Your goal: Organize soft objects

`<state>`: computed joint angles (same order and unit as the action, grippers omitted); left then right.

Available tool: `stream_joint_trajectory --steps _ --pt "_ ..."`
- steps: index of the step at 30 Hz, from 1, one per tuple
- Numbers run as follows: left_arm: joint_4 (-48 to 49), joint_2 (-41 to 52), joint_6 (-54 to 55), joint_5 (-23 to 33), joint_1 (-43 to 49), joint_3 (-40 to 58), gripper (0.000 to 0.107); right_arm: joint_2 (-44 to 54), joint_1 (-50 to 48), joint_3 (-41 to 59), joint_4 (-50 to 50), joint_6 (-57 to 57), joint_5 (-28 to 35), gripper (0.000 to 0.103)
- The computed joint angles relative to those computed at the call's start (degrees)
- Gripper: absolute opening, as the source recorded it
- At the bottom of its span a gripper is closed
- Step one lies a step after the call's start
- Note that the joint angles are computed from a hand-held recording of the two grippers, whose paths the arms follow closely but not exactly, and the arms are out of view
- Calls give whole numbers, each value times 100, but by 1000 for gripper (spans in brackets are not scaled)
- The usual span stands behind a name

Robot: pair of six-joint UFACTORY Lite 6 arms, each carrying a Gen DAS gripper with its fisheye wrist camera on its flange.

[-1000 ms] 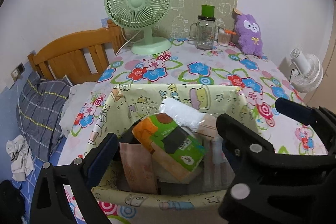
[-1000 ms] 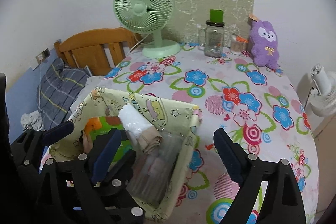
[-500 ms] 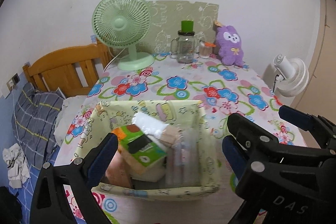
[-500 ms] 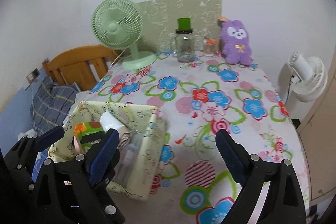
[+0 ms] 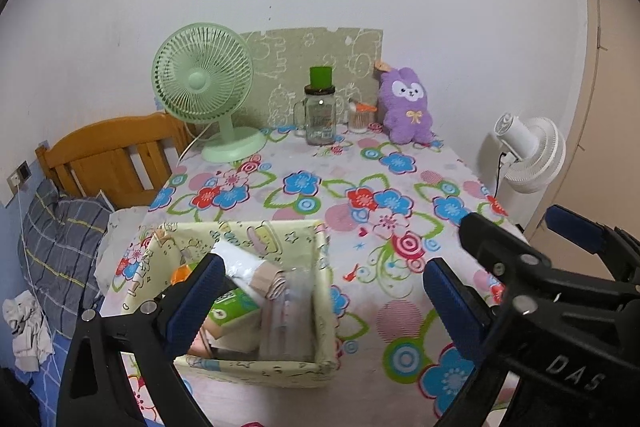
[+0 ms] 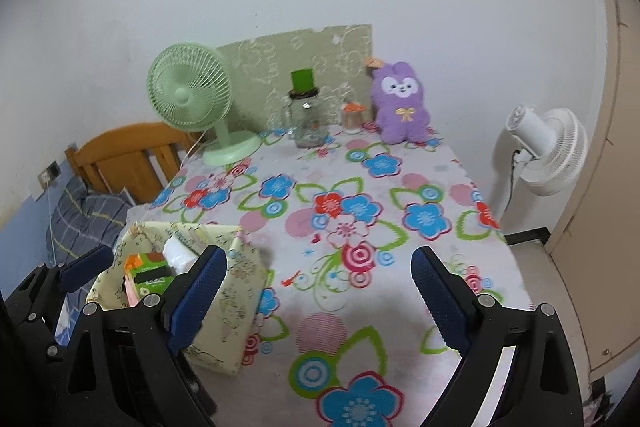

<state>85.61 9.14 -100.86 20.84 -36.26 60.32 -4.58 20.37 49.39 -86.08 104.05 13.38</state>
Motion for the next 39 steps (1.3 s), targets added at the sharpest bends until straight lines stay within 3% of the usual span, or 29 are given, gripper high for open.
stream_joint_trajectory --steps 10,21,30,39 --pt "-361 -237 270 541 -537 204 101 -1362 -752 -812 230 -473 -118 98" --pt "-230 -667 121 1269 -1101 10 103 -2719 -858 -1388 1266 -1784 393 100" --pt "-1 -1249 -237 1465 -1290 -570 103 -3176 -368 -1567 1411 -1924 938 100" --pt "-96 -1591 -313 1571 -1303 -926 103 -3218 -108 -1686 1244 -1635 936 101"
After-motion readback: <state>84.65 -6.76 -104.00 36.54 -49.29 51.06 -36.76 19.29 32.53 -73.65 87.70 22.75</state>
